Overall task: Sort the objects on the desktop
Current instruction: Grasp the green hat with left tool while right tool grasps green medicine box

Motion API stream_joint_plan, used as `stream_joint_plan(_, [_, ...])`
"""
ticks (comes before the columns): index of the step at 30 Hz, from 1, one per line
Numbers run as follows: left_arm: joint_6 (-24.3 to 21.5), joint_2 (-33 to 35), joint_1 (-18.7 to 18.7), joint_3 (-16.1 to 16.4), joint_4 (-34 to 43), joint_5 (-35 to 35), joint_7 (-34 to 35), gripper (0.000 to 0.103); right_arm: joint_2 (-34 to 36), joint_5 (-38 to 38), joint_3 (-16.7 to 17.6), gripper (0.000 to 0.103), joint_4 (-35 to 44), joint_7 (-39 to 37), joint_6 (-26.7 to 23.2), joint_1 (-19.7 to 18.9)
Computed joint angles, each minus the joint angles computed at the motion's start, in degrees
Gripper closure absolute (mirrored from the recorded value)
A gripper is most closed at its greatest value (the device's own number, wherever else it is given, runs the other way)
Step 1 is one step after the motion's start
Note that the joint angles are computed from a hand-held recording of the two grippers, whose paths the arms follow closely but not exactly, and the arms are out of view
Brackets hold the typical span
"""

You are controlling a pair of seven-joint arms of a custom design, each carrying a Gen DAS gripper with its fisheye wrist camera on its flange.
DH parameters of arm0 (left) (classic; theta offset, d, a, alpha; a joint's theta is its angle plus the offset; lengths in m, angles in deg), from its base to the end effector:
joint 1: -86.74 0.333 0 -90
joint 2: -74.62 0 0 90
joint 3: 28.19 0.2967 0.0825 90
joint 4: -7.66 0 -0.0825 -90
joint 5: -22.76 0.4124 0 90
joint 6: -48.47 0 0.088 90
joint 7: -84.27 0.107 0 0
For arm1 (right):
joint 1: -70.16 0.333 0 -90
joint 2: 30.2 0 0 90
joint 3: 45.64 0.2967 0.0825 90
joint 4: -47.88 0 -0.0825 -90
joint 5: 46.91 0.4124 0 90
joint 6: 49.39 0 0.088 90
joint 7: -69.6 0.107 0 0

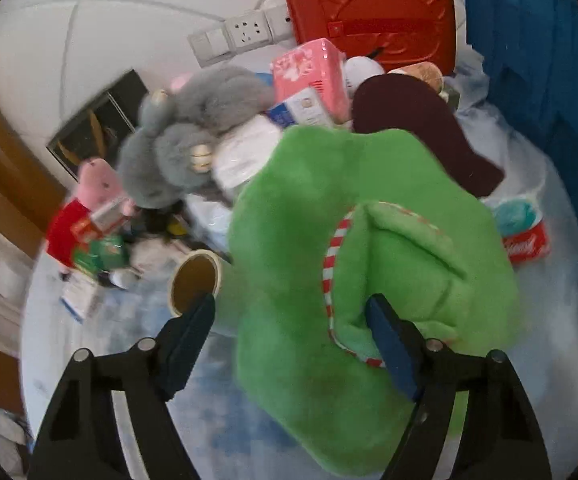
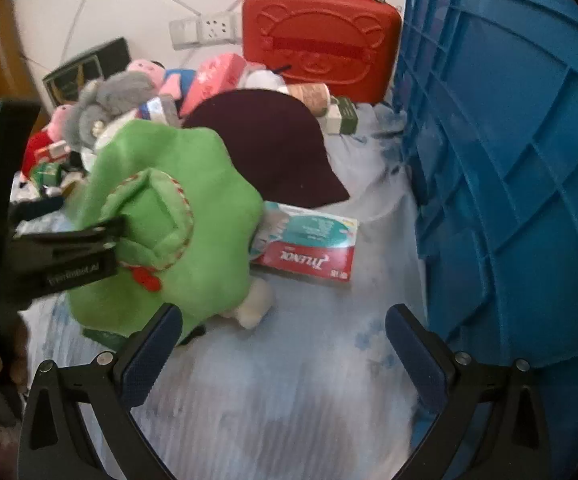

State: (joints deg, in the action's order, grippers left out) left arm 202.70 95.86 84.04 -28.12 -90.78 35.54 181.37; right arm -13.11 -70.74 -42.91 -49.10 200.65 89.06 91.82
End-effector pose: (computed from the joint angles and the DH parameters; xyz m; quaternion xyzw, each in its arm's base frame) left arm 0.7152 -0.0402 0.4082 -0.5494 0.7780 -0.1445 0.2684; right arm 0.6402 0.2848 0.4389 -0.6679 0.6967 -0.2005 0.1687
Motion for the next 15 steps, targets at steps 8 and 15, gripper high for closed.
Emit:
stream_joint_plan(8, [-11.4,6.4,4.7,6.1,6.7,5.1,-6.2,0.039,8.5,6.4,1.4,0.0,8.9,-3.4,-1.2,-0.1])
stream_joint_plan(15, [-11.7,9.4,6.2,10.9,11.3,13.4,-15.5,0.039,15.9,9.0,1.5,0.0,19.6,-6.3,-4.5,2.4])
